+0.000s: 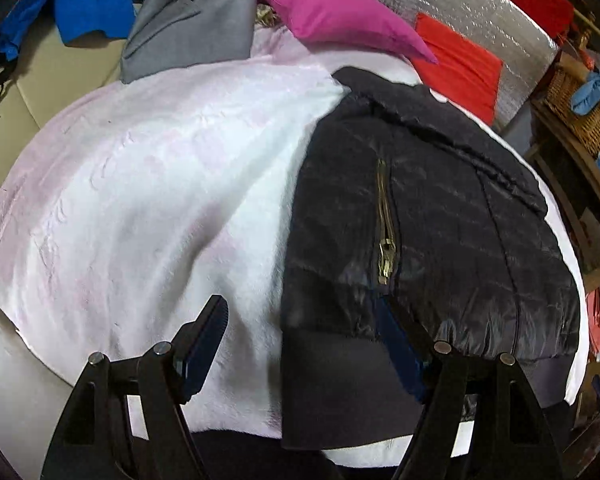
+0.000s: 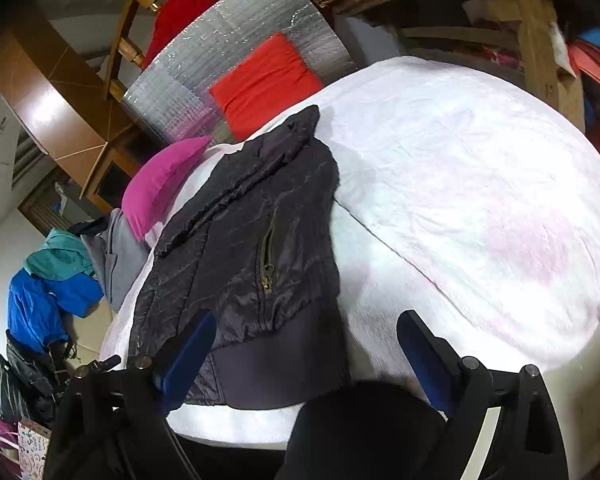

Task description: Fold large clothes

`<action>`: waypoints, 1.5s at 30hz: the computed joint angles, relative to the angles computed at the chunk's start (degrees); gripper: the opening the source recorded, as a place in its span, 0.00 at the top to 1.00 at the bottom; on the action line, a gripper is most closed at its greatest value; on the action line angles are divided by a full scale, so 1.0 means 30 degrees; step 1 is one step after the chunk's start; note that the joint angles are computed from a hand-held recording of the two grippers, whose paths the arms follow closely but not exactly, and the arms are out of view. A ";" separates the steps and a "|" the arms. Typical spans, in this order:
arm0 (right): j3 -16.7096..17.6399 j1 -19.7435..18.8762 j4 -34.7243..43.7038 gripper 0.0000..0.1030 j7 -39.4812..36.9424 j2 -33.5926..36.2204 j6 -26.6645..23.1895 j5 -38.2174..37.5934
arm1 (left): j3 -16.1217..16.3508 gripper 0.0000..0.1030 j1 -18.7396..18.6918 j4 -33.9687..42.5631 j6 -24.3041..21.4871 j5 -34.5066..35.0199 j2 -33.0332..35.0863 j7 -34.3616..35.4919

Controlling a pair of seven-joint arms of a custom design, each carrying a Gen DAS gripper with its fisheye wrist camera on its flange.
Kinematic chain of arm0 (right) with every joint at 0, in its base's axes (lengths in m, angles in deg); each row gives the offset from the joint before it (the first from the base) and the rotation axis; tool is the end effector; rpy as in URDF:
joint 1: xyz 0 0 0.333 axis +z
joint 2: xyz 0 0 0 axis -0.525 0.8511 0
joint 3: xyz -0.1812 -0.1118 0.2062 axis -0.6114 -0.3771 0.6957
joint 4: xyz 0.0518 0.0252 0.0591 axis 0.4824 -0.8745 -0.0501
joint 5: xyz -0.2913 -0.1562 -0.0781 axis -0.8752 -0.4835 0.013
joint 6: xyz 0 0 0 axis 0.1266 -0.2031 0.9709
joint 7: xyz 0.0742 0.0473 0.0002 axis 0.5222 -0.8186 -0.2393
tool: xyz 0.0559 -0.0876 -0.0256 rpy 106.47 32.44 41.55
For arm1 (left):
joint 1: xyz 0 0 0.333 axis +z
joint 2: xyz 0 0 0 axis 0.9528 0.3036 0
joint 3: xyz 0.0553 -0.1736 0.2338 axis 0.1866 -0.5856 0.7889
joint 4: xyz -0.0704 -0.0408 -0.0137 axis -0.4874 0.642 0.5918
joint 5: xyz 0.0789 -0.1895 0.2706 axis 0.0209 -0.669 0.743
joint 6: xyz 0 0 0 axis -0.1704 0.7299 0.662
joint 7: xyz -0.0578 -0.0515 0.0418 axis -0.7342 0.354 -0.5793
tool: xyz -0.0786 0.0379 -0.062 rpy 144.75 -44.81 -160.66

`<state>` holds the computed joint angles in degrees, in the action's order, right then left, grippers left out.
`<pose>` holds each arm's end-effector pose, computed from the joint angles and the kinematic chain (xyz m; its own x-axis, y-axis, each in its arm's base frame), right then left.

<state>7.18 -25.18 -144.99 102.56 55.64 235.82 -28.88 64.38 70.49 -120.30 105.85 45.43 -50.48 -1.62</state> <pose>0.5954 0.0823 0.5314 0.1216 -0.8221 -0.5562 -0.7837 0.2644 -0.5620 0.4631 -0.1150 0.5103 0.4879 -0.8307 0.2679 -0.6196 -0.5458 -0.5641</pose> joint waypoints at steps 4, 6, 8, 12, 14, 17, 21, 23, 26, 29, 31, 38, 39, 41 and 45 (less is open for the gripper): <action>0.0081 -0.0014 0.0294 0.09 -0.0018 0.0317 -0.0206 0.0263 | -0.0099 0.25 -0.0176 0.0142 -0.0047 0.0046 0.0258 0.0238; 0.0163 0.0143 0.0797 0.09 0.0310 0.0786 -0.0318 -0.0092 | 0.0051 0.25 -0.0294 0.0130 -0.0035 -0.0362 0.0374 0.0498; 0.0233 0.0166 0.1523 0.09 0.0556 0.1443 -0.0724 -0.0521 | 0.0169 0.25 -0.0350 0.0088 0.0094 -0.0708 0.0438 0.0733; 0.0455 0.0199 0.3094 0.09 0.1141 0.2889 -0.1278 -0.1318 | 0.0276 0.25 -0.0444 0.0265 0.0134 -0.1133 0.0664 0.1450; 0.0573 0.0168 0.3996 0.09 0.1476 0.3687 -0.1700 -0.1760 | 0.0329 0.25 -0.0491 0.0534 0.0163 -0.1395 0.0989 0.1904; 0.0710 0.0153 0.5216 0.11 0.1957 0.4788 -0.2327 -0.2606 | 0.0371 0.25 -0.0535 0.0704 -0.0065 -0.1797 0.1177 0.2297; 0.0980 0.0027 0.6314 0.33 0.2090 0.5707 -0.3333 -0.3391 | 0.0582 0.25 -0.0663 0.0702 0.0173 -0.2751 0.1368 0.3268; 0.0788 0.0214 0.6637 0.56 0.2499 0.5884 -0.3751 -0.4205 | 0.0678 0.25 -0.0695 0.0703 0.0356 -0.3267 0.1502 0.3767; 0.0746 0.0213 0.6931 0.64 0.2748 0.6061 -0.4133 -0.4874 | 0.0790 0.28 -0.0693 0.0771 0.0437 -0.4035 0.1690 0.4369; 0.0834 0.0172 0.6846 0.71 0.2671 0.5951 -0.4136 -0.5033 | 0.0871 0.46 -0.0755 0.0742 0.0708 -0.4768 0.1807 0.5176; 0.0920 0.0108 0.6669 0.76 0.2463 0.5777 -0.4113 -0.4937 | 0.0683 0.51 -0.0620 0.0838 0.0593 -0.4271 0.1819 0.4869; 0.1008 -0.0039 0.6279 0.49 0.2332 0.5466 -0.3995 -0.4269 | 0.0663 0.50 -0.0562 0.0695 0.0984 -0.4109 0.1749 0.4587; 0.1185 -0.0233 0.6232 0.31 0.2097 0.5482 -0.4116 -0.3800 | 0.0745 0.45 -0.0648 0.0720 0.0864 -0.4552 0.1746 0.4901; 0.1267 -0.0239 0.6217 0.30 0.1697 0.5470 -0.4277 -0.3594 | 0.0721 0.43 -0.0619 0.0547 0.0874 -0.4570 0.1601 0.4929; 0.0992 0.0028 0.7224 0.78 0.2081 0.6097 -0.5638 -0.4434 | 0.0382 0.59 -0.0495 0.1042 -0.0030 -0.3442 0.1746 0.4583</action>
